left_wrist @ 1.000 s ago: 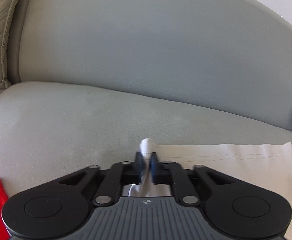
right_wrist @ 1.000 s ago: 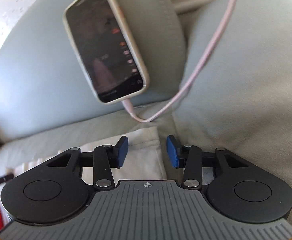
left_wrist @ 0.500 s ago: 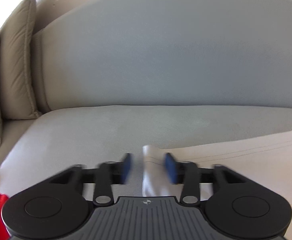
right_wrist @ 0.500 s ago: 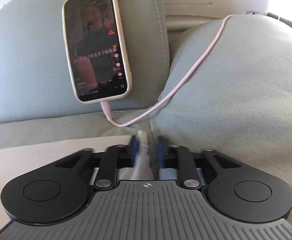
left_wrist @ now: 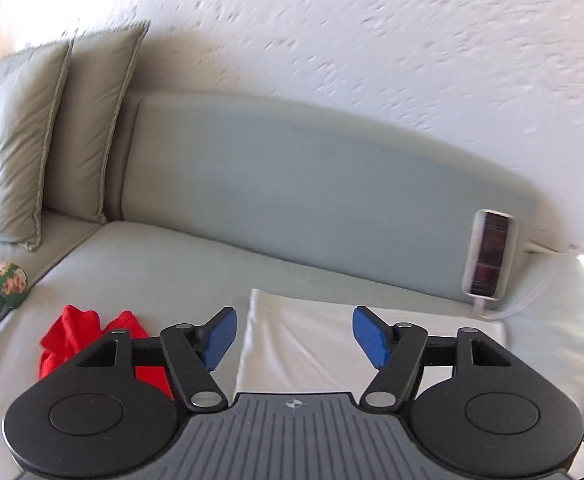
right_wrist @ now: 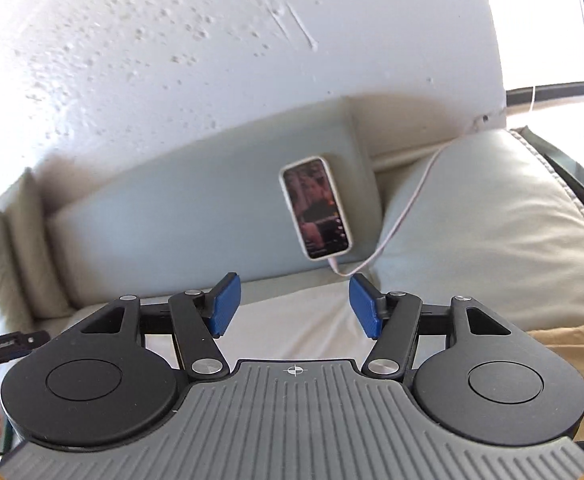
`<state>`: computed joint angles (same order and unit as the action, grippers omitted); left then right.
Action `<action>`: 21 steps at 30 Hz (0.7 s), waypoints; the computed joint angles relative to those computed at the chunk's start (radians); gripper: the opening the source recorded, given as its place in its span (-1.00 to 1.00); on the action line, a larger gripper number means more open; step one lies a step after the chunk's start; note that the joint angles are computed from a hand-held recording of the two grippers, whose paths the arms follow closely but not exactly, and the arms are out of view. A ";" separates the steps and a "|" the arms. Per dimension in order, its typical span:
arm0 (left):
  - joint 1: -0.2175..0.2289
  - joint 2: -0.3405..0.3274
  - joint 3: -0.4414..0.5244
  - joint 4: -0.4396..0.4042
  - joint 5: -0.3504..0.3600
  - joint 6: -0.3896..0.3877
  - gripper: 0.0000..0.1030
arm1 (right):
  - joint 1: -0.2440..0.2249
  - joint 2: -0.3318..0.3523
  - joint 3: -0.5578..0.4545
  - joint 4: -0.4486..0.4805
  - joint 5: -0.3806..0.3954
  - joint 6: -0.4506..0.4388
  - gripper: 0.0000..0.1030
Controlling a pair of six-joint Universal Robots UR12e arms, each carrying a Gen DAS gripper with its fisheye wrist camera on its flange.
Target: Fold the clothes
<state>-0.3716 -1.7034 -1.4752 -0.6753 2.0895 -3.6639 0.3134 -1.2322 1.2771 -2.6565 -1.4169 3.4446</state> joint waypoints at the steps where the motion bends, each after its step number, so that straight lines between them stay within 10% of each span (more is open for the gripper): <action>1: -0.022 0.016 -0.014 -0.007 0.005 0.016 0.42 | -0.002 -0.034 0.035 -0.014 0.022 -0.008 0.22; 8: -0.141 0.070 -0.132 -0.110 -0.092 -0.062 0.45 | -0.027 -0.245 0.305 -0.017 0.164 0.043 0.58; 13: -0.176 0.028 -0.177 -0.238 -0.124 -0.252 0.04 | -0.007 -0.272 0.442 0.028 0.203 0.059 -0.48; 17: -0.228 0.020 -0.206 -0.210 -0.015 -0.253 0.06 | 0.027 -0.246 0.477 0.089 0.136 0.032 -0.57; 21: -0.229 0.048 -0.191 -0.326 -0.111 -0.256 0.06 | 0.046 -0.286 0.532 0.133 0.067 -0.031 -0.56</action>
<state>-0.6002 -1.6553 -1.6663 -1.0014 1.9783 -3.9202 0.3590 -1.5183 1.8094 -2.5240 -1.3496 3.4135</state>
